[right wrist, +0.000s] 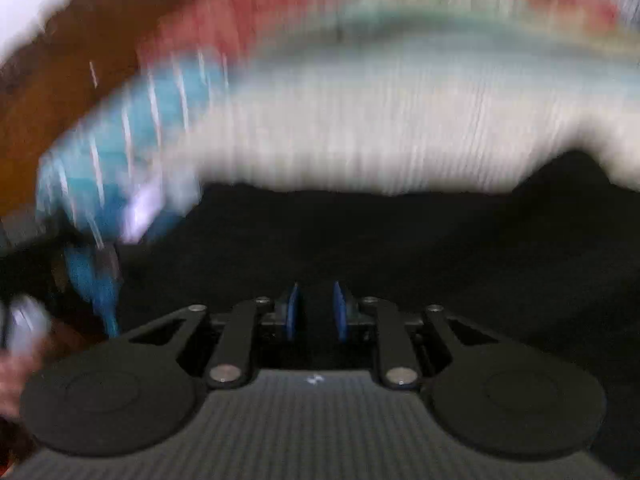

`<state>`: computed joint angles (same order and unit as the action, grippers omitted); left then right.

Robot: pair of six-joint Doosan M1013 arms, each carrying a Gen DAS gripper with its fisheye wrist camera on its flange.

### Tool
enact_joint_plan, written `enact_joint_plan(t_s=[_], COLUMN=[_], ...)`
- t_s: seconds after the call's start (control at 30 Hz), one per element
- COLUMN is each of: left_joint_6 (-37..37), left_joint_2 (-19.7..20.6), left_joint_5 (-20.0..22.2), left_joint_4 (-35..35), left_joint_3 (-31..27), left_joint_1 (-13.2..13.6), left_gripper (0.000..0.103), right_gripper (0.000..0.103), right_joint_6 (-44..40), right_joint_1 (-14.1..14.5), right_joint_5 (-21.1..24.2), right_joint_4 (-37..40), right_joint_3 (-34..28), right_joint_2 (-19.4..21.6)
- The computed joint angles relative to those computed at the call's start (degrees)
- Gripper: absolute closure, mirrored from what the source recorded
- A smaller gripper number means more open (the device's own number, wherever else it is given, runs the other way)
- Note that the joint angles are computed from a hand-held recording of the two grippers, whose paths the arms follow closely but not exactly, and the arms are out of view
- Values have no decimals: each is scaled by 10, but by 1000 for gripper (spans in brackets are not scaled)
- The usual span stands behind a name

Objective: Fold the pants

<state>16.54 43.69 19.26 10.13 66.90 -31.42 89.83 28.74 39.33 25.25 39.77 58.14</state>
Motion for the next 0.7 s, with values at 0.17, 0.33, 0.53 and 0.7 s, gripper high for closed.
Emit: enact_joint_plan(t_s=[0.17,0.33,0.53,0.7], left_joint_6=[20,95,436,594], left_joint_2=[-5,-4,43,125], left_joint_5=[-52,-75,0,146], left_joint_4=[-9,57,-100,-143], left_joint_3=[12,-19,-136,-295], left_joint_1=[-1,-22,-47,-72], left_gripper=[76,77,77,65], right_gripper=[86,88,79,78], right_joint_6=[28,38,54,232], right_joint_1=[-11,-19,-23,-29], right_joint_5=[22,-11,-115,-256], right_joint_4=[53,145,179,-16], right_joint_3=[-20,24,127,252], right_joint_2=[12,-3,-65,-145])
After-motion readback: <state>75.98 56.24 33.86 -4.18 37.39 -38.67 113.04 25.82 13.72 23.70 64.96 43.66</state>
